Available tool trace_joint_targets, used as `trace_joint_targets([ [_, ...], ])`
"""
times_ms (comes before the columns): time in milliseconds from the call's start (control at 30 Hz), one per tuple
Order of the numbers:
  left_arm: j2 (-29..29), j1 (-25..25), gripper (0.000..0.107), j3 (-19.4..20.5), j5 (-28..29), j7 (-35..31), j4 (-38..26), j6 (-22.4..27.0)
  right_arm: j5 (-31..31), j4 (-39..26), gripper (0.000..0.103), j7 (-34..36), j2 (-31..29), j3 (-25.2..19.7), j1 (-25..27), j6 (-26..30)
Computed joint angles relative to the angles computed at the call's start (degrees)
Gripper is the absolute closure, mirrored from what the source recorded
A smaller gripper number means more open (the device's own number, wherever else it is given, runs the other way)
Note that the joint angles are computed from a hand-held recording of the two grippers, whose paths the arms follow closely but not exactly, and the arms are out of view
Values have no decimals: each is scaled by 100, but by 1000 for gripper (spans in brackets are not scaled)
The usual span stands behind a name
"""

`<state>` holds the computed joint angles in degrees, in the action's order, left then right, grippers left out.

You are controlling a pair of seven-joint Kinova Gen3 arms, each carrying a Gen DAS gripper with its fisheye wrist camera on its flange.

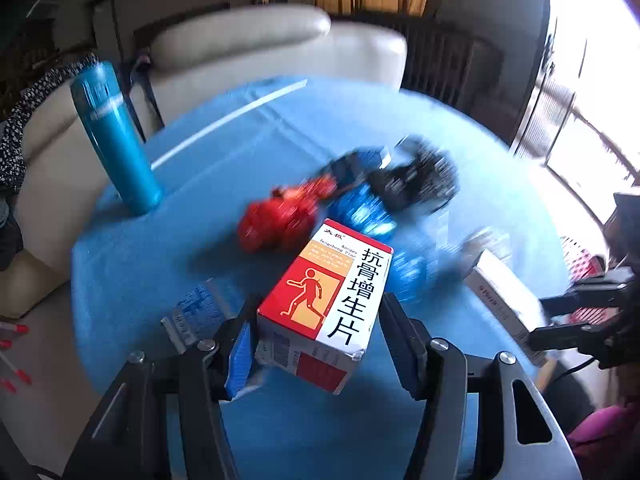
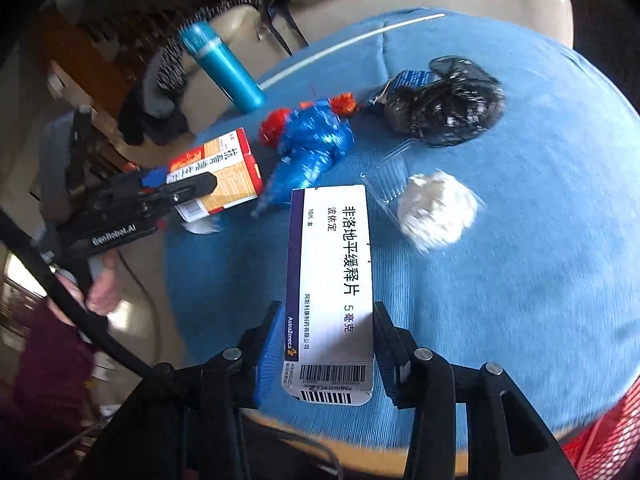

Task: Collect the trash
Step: 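Drop the orange box from the left tool while the right tool drops the white box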

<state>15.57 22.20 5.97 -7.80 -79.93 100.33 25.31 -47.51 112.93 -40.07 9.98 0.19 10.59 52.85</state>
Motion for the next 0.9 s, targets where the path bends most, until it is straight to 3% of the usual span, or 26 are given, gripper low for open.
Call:
trace_joint_targets([
  [133, -401, 389, 47, 124, -149, 266, 140, -230, -672, 280, 57, 788, -293, 334, 691, 841],
  [267, -215, 734, 47, 543, -130, 69, -367, -17, -836, 445, 57, 1300, -670, 986, 1330, 1531],
  [433, 726, 1518, 47, 607, 593, -667, -1686, 659, -553, 361, 57, 1562, -850, 1910, 2329, 2149],
  [567, 1637, 1863, 47, 951, 496, -708, -2748, 1132, -334, 114, 57, 1624, -503, 2439, 3308, 2563],
  [667, 2299, 2109, 47, 1021, 700, -943, -3544, 1479, -362, 25, 55, 1620, -199, 2478, 3761, 2619],
  [800, 2975, 2522, 47, 815, 874, -991, -4606, 2192, -431, -178, 50, 1672, 305, 2482, 4448, 2832],
  [900, 3518, 2673, 47, 877, 604, -843, -5402, 2857, -483, -248, 45, 1632, 589, 2415, 4845, 2845],
])
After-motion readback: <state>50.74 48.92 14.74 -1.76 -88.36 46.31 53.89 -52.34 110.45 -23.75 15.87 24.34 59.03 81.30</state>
